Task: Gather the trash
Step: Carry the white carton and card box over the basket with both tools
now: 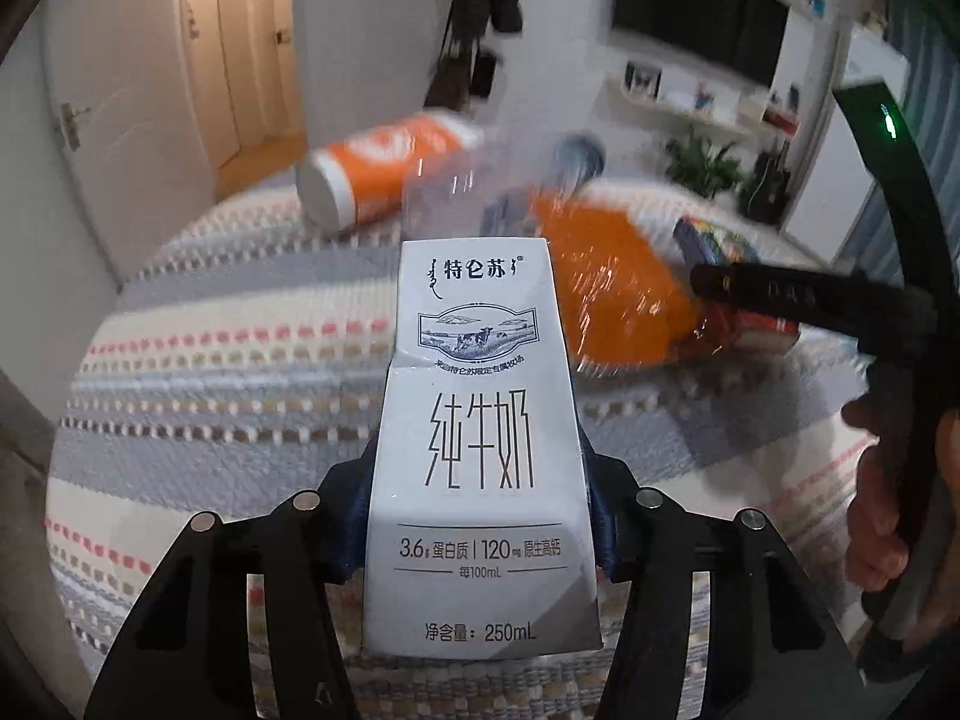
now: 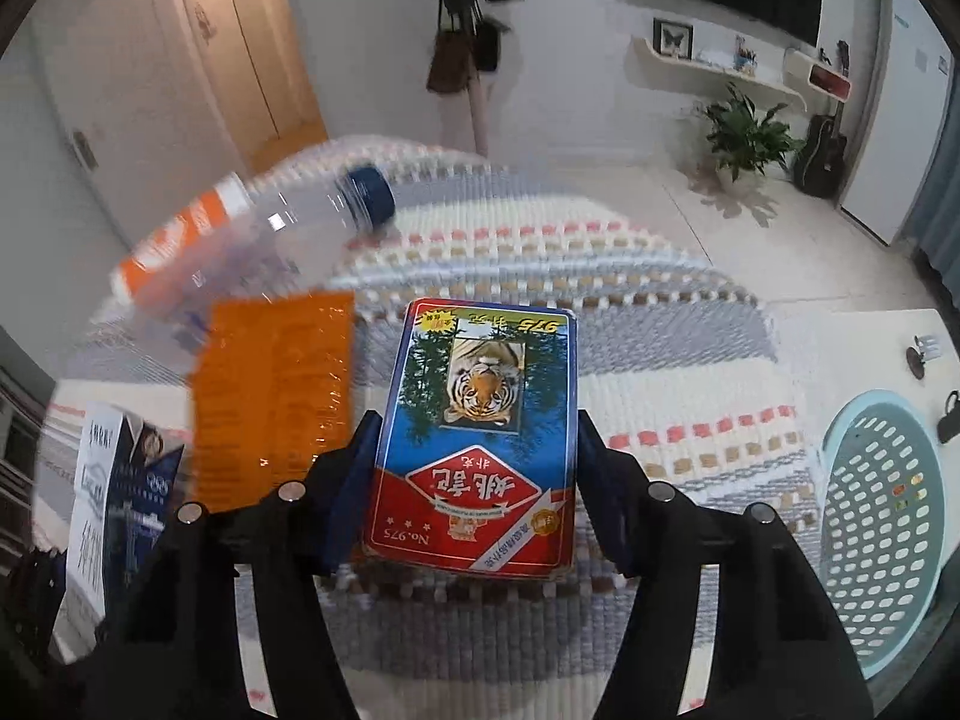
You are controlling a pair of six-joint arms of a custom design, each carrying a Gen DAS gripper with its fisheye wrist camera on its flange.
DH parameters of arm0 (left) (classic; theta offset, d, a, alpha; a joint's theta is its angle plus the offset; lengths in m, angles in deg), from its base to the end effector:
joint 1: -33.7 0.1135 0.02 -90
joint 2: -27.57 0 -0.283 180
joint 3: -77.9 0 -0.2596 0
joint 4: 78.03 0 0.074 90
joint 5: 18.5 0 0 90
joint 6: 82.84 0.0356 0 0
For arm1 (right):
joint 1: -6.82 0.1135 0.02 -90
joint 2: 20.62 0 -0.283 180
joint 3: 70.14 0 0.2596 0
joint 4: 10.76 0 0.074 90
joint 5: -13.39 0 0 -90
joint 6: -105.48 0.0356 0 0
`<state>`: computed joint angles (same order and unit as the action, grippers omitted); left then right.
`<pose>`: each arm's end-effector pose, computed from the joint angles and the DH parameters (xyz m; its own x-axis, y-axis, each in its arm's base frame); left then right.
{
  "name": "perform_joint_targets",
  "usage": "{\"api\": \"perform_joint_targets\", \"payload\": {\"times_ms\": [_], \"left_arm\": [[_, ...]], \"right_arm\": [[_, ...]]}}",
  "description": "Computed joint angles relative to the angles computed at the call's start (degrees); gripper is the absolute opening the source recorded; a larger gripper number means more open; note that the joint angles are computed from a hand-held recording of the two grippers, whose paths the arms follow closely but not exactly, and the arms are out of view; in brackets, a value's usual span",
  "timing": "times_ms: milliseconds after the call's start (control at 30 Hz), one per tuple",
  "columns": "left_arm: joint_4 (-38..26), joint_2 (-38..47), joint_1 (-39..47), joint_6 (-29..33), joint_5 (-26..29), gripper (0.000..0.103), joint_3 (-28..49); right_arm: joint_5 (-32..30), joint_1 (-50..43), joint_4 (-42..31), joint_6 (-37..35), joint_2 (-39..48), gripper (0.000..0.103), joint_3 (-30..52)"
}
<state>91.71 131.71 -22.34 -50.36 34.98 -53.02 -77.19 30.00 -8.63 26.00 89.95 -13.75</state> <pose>0.1744 -0.2210 0.0819 -0.7178 -0.1478 -0.6804 -0.1448 0.9875 -0.0619 0.3113 0.1337 0.0815 -0.7856 -0.1378 -0.6032 -0.2603 0.9580 0.1201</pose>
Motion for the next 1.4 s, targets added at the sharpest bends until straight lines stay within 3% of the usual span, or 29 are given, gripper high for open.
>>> {"api": "perform_joint_targets", "payload": {"times_ms": [133,300,500,600,933,1133,1400], "left_arm": [[1.02,-7.08,-2.46,1.33,-4.34,0.053,-2.02],[0.53,-11.75,-5.63,6.29,-7.1,0.053,1.07],[4.98,-5.6,-6.14,14.69,-1.41,0.053,11.57],[3.89,0.63,-6.12,17.58,2.01,0.053,19.96],[-3.55,25.86,-6.51,24.16,13.81,0.053,52.56],[-12.28,40.52,-6.31,24.38,19.26,0.053,72.53],[-21.73,52.64,-5.58,22.98,24.31,0.054,89.56]], "right_arm": [[-1.15,-2.18,2.59,-1.24,-9.8,0.059,-6.4],[-2.12,-7.11,2.75,-3.73,-22.0,0.059,-12.51],[-8.05,-21.31,1.71,-8.07,-29.24,0.059,-15.74],[-11.09,-29.74,1.07,-10.2,-30.76,0.059,-16.32],[-20.13,-54.54,1.73,-18.08,-18.83,0.059,-12.51],[-19.91,-60.72,3.38,-21.03,-8.96,0.059,-9.99],[-18.63,-64.75,2.49,-23.39,2.41,0.059,-4.68]]}}
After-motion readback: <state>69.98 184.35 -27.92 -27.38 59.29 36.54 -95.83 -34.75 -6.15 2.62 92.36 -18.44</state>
